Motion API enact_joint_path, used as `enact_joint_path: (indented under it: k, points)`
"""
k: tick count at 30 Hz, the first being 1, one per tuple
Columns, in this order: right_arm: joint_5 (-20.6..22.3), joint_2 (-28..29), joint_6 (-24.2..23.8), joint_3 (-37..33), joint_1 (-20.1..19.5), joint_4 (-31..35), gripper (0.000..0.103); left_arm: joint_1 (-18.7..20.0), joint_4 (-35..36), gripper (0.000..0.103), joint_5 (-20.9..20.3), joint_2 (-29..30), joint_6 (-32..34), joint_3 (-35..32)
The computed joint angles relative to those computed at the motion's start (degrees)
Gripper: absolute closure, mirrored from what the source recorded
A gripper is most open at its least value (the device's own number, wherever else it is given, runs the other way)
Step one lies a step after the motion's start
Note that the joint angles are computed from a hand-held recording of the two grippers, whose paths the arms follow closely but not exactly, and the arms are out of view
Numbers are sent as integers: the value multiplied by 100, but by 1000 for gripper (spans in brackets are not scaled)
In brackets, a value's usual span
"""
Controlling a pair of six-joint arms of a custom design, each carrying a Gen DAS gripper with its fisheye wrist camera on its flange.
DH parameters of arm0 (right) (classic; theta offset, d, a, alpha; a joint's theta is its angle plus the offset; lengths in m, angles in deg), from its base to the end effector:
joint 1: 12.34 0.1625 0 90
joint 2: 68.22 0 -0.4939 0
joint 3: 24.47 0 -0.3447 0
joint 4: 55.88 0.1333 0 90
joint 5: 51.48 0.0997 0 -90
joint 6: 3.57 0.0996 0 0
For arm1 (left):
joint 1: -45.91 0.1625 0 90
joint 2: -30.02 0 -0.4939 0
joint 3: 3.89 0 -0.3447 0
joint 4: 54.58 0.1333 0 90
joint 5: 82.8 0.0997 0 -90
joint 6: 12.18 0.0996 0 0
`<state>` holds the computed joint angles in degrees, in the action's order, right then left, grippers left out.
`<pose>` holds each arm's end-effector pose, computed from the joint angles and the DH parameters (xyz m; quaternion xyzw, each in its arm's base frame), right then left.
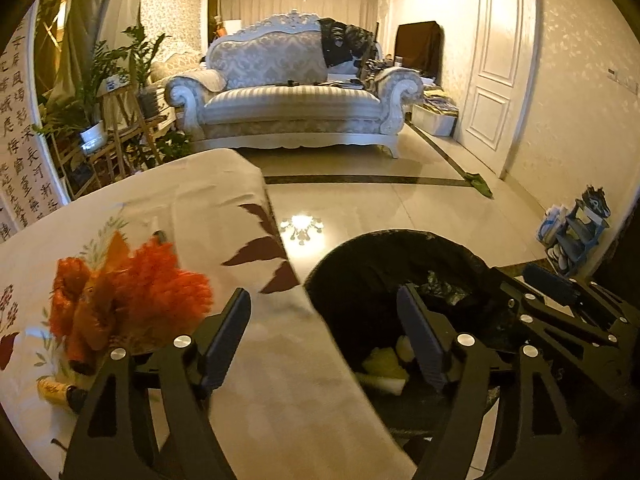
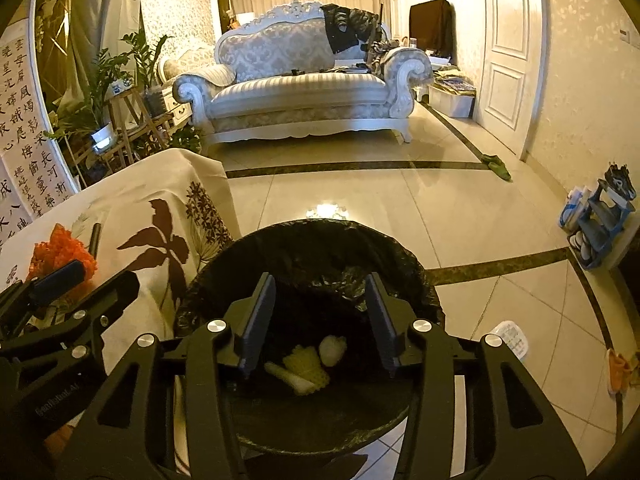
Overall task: Collect trash
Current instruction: 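Move both open grippers back over the remaining trash on the table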
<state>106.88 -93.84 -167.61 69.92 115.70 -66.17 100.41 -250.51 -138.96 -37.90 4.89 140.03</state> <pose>0.3429 -0.3721 -0.0287 0.0027 -0.8107 0.4457 0.3797 -0.0767 -0.4326 0.2638 0.3419 0.8620 -0.2889 0.2380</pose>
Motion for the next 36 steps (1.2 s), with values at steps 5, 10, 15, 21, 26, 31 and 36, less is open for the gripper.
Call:
enact_joint_path:
  k: [5,10,15,21,26,31,36]
  points:
    - [-7,90,0,-177,138,146,52,69,195,27,123,-322,-12,-13]
    - [-137,233,-4,-421,259,336,51,157,346,25,309,-636,33,-45]
    - [-358,454,-105,-825,390,592,50,346,406,24,467,-931,135,-97]
    - [-641,735,-360,-1335,519,852,46,693,478,24,652,-1158,251,-257]
    - [-832,951,-415,-1748,551,1192,46,1018,574,24,720,-1333,351,-429]
    - [-970,1113,-531,-2110,569,1440,46,1306,617,24,773,-1402,416,-592]
    - [-1112,1252,-726,-2472,561,1606,46,1533,640,24,778,-1429,458,-774]
